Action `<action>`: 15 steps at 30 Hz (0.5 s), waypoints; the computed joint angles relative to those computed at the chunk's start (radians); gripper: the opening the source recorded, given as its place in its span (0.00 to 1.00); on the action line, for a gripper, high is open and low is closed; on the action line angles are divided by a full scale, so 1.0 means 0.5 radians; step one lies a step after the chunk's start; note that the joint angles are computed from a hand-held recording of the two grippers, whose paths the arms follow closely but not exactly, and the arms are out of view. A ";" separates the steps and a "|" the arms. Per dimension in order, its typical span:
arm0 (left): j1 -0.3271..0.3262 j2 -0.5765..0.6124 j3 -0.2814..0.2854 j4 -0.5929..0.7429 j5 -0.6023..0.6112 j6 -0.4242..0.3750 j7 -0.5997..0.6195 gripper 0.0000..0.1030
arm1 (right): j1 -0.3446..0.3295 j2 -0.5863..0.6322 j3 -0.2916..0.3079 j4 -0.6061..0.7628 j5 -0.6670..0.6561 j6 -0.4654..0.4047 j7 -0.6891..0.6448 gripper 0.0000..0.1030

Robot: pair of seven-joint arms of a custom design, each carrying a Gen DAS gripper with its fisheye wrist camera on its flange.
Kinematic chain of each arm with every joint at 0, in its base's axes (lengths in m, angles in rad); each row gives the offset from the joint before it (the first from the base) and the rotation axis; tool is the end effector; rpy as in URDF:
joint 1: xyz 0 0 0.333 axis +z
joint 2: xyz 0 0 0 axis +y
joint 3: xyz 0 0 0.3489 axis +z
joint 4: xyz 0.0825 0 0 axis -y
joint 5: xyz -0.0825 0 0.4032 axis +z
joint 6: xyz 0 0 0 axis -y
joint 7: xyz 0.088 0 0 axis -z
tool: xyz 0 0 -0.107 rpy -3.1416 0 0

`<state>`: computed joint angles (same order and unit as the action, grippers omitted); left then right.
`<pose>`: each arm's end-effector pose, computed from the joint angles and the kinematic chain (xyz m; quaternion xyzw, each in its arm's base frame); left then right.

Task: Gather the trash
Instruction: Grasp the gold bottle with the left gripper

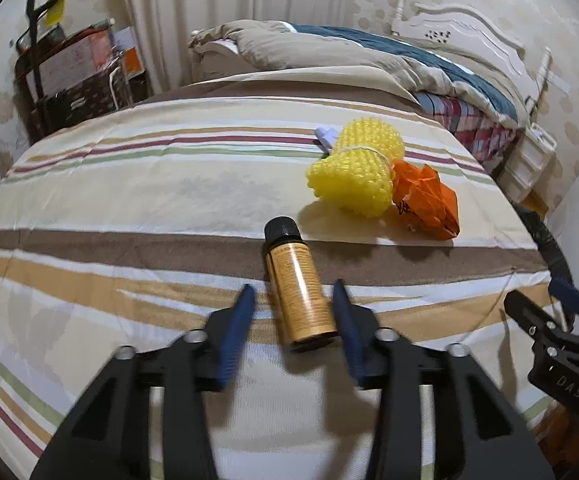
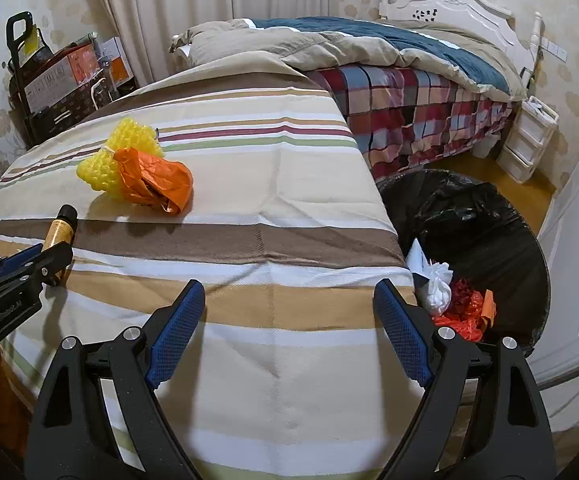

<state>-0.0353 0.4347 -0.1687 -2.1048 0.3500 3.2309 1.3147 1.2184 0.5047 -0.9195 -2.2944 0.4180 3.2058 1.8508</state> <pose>0.6313 -0.1565 0.3054 -0.5702 0.7469 -0.2828 0.1925 0.5683 0.1591 0.3040 -0.5863 0.7325 -0.2647 0.2229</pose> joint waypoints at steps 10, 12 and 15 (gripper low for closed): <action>0.111 0.011 -0.095 0.009 0.009 -0.005 0.058 0.27 | -0.055 0.001 0.072 0.057 -0.046 -0.017 -0.009 0.82; 0.112 0.013 -0.086 0.015 0.001 -0.009 0.055 0.27 | -0.095 -0.005 0.114 0.079 -0.070 -0.023 -0.011 0.82; 0.127 0.018 -0.084 0.025 -0.006 -0.014 0.059 0.27 | -0.183 -0.012 0.197 0.128 -0.122 -0.048 -0.006 0.82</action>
<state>0.0280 0.4438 -0.2105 -2.0925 0.3472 3.2240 1.3443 1.1266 0.4987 -0.8212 -2.2305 0.3568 3.1819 1.8480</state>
